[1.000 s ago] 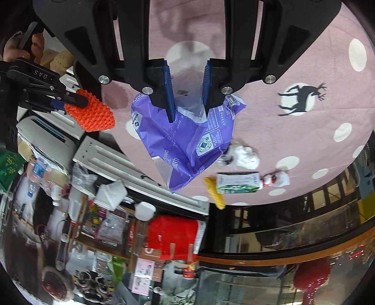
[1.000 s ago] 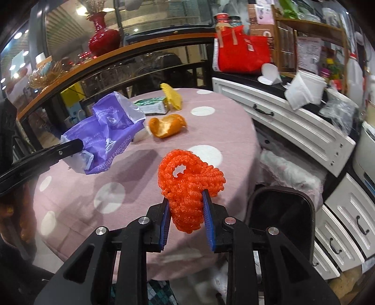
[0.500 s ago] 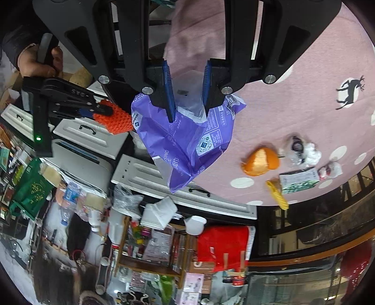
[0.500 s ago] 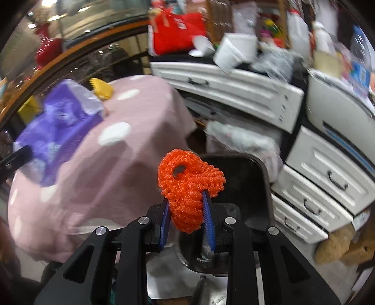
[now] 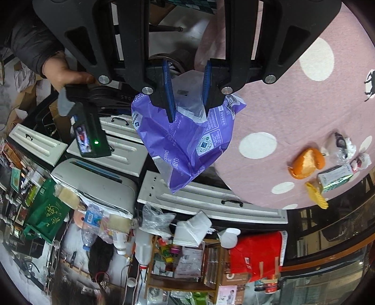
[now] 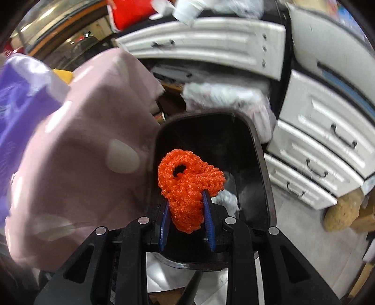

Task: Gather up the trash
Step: 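Lower the orange mesh net into the black bin and open right tool, then carry the purple bag over the black bin and open left tool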

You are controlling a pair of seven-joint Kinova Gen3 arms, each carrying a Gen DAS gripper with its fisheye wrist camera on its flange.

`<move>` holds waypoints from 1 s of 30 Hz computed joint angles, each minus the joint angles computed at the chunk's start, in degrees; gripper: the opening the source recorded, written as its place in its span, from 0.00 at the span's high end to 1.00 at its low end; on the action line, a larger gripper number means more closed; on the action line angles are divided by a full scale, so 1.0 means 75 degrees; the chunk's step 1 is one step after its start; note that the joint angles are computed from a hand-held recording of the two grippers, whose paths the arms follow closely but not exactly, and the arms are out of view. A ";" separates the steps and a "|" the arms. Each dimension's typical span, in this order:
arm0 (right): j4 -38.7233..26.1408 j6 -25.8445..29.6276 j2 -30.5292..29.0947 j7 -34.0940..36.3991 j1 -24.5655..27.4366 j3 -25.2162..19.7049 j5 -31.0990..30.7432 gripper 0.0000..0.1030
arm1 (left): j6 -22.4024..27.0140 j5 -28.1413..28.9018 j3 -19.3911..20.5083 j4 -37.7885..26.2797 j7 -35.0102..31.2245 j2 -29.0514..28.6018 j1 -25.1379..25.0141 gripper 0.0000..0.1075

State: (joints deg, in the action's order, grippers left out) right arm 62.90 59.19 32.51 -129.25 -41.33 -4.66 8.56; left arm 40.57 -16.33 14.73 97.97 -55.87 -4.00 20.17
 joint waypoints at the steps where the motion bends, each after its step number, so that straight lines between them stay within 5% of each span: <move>1: 0.0016 0.0016 0.0070 0.0008 0.0110 -0.0041 -0.0137 0.75 | 0.0002 -0.0015 0.0027 -0.0017 0.0011 0.0051 0.0018 0.79; 8: 0.0195 -0.0047 0.0294 -0.0058 0.0361 -0.0072 -0.0510 0.72 | 0.0056 -0.0073 0.0012 -0.0208 -0.0014 0.0436 0.0287 0.79; 14: 0.0431 -0.0196 0.0316 -0.0243 0.0382 -0.0010 -0.0560 0.46 | 0.0139 0.0042 -0.0131 -0.0363 -0.0155 0.0795 0.0537 0.79; 30: 0.0601 0.0158 -0.0169 -0.1414 -0.0094 0.0536 0.0835 0.38 | 0.0390 -0.0227 -0.0451 -0.0801 -0.0249 0.1795 0.1306 0.79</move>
State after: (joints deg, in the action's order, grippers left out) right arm 67.41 60.37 31.24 -139.85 -42.03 -0.64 14.83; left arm 43.50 -18.03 11.35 91.97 -57.74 9.46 29.97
